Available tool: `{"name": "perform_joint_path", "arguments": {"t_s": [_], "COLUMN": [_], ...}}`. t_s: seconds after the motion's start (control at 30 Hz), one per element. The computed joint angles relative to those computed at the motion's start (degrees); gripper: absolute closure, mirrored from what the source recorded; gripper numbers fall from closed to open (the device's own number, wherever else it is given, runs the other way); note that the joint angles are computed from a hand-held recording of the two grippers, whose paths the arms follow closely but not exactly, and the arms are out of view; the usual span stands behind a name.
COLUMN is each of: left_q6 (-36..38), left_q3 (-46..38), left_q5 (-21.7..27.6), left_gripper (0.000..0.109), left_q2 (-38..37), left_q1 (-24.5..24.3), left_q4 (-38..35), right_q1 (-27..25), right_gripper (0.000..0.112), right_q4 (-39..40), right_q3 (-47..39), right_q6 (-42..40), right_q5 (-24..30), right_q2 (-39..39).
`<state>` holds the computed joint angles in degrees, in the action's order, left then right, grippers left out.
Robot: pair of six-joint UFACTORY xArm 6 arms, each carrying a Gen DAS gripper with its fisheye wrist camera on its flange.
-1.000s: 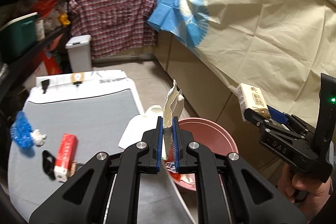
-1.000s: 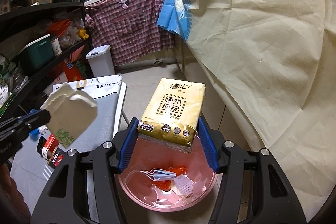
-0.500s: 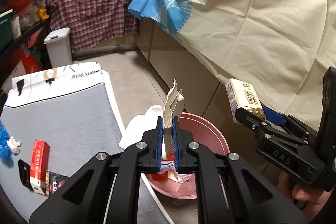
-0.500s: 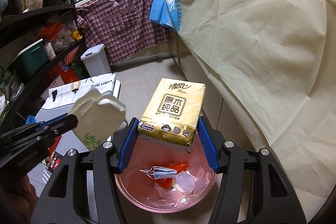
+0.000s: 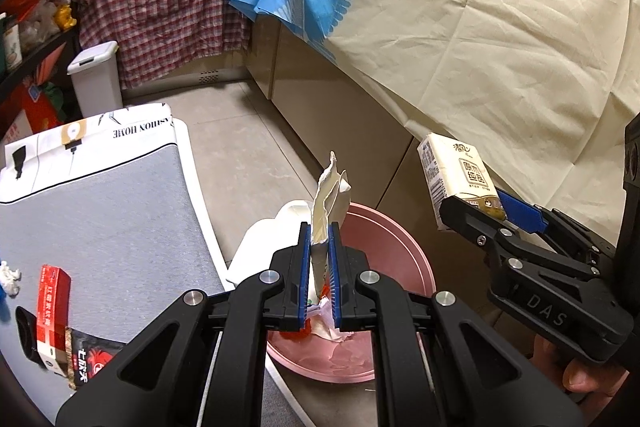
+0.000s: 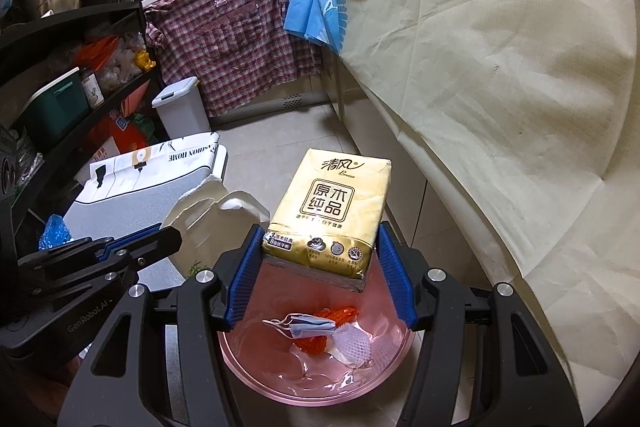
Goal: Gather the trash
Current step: 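Carry the paper cup and yellow tissue pack over the pink bin and release both, then move both tools back to the table, right tool toward the clear straws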
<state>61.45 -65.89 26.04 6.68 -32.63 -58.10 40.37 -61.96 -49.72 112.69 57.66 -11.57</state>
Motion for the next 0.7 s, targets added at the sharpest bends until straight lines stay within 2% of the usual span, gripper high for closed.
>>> {"name": "perform_joint_path", "arguments": {"t_s": [0.1,0.23,0.7], "left_q6": [-0.61,-1.01,1.21], "left_q3": [-0.81,-0.89,1.48], "left_q5": [1.9,1.82,1.71], "left_gripper": [0.099,0.091,0.091], "left_q2": [0.63,0.75,-2.38], "left_q1": [0.26,0.49,2.67], "left_q4": [1.06,0.93,-1.11], "right_q1": [-0.21,-0.28,0.98], "right_gripper": [0.053,0.048,0.048], "right_q4": [0.56,1.61,-0.15], "right_q3": [-0.13,-0.69,-1.54], "right_q6": [-0.22,-0.51,-0.18], "right_q5": [0.08,0.92,2.73], "right_q2": [0.17,0.72,1.45]}}
